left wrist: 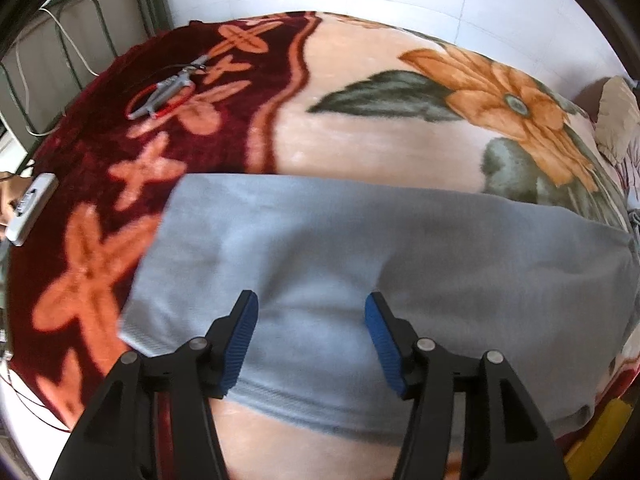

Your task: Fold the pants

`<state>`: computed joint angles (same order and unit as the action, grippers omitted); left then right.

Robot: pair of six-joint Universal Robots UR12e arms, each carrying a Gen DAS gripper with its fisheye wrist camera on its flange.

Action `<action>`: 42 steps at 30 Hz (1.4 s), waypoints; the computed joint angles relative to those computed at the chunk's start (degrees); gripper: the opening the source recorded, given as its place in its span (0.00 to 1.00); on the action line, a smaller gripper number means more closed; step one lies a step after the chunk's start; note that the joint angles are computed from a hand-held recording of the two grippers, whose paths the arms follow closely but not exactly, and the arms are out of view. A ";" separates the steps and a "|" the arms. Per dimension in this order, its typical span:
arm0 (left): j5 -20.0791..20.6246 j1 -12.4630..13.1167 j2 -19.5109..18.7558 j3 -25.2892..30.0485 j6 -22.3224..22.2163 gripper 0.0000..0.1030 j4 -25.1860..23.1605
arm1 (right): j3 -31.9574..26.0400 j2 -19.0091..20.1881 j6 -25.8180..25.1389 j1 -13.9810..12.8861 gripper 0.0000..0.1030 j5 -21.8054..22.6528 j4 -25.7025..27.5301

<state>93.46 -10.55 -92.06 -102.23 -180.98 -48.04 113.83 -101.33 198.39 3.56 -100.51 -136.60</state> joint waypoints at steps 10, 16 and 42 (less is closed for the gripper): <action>-0.07 3.71 -0.41 2.64 4.43 0.57 -9.70 | -0.31 0.86 1.08 6.04 0.34 17.68 3.67; -1.74 5.00 -0.58 2.91 6.37 0.62 -11.44 | -0.60 1.81 1.84 9.52 0.34 17.41 7.26; 1.64 7.19 -1.36 3.97 10.45 0.71 -13.40 | -2.12 5.09 -12.12 19.27 0.03 -4.06 10.00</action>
<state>95.10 -3.35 -93.42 -98.26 -170.53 -61.44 111.71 -96.24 186.27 22.83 -104.57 -126.60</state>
